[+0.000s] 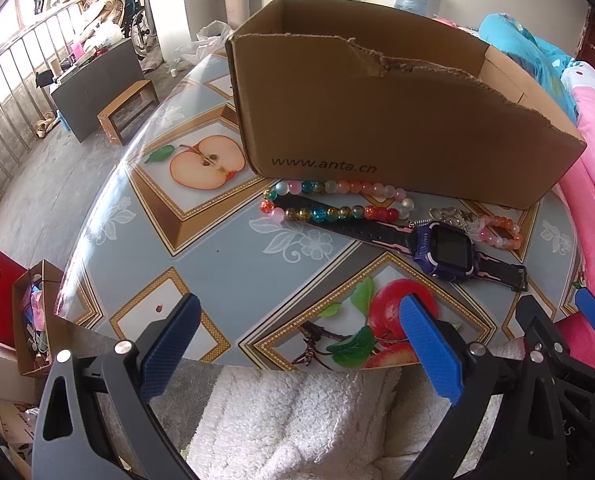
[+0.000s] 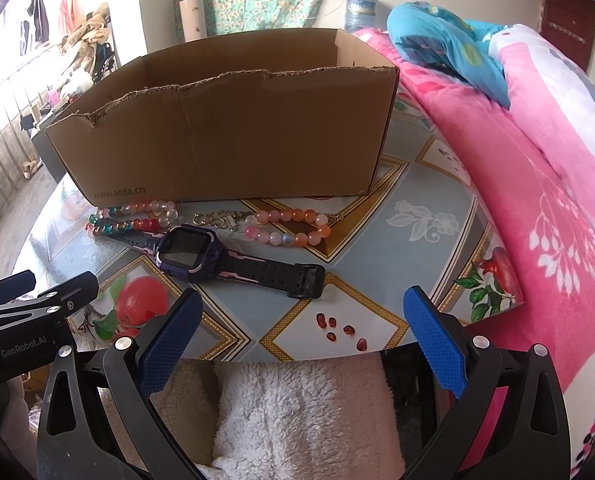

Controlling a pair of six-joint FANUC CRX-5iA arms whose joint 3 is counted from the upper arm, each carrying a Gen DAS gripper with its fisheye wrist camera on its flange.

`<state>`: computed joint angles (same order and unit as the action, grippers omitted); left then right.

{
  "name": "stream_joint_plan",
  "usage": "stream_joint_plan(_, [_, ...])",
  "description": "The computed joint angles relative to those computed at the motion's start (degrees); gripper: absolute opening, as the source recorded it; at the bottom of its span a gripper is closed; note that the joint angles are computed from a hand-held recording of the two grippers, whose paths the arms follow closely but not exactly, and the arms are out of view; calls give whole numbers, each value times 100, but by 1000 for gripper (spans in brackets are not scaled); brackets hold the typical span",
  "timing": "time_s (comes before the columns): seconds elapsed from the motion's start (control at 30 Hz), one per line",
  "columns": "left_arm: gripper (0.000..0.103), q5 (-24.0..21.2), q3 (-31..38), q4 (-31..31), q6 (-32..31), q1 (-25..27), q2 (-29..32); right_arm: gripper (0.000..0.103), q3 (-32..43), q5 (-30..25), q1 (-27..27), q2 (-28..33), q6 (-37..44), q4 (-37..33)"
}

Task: Organize jewelry

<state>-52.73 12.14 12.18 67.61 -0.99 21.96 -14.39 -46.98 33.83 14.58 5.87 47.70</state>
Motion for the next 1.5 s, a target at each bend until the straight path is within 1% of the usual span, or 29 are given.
stream_joint_plan(0.8, [97,-41,34,-25,43,11,26,96,74,-25,-11,84,64,-67])
stream_joint_plan(0.9, [97,-10,-20,71,-54,33,15,96,43,-28,-6,76,-7,7])
stream_joint_plan(1.0, [97,112,-248,574,-581,144,-22,96,-122,118,-11,-24,-206,237])
stream_joint_plan(1.13, [97,621,-838,1580,-1526,322,-188,96,-323,402,-46,-148,-415,626])
stream_joint_plan(1.2, [97,853,-1109,2152,-2116,395,-241,96,-395,573,-67,-181,-455,820])
stream_joint_plan(1.3, [97,1208,-1397,2719,-2780,431,-306,95,-410,835,-97,-164,-375,1025])
stream_joint_plan(1.37, [96,1443,-1584,3101,-3237,427,-353,90,-383,1059,-129,-139,-277,1102])
stream_joint_plan(1.43, [90,1509,-1578,3350,-3576,412,-290,86,-269,1259,-165,-73,-56,1014])
stream_joint_plan(1.5, [81,1530,-1463,3412,-3681,395,-186,74,-161,1539,-237,-16,136,832])
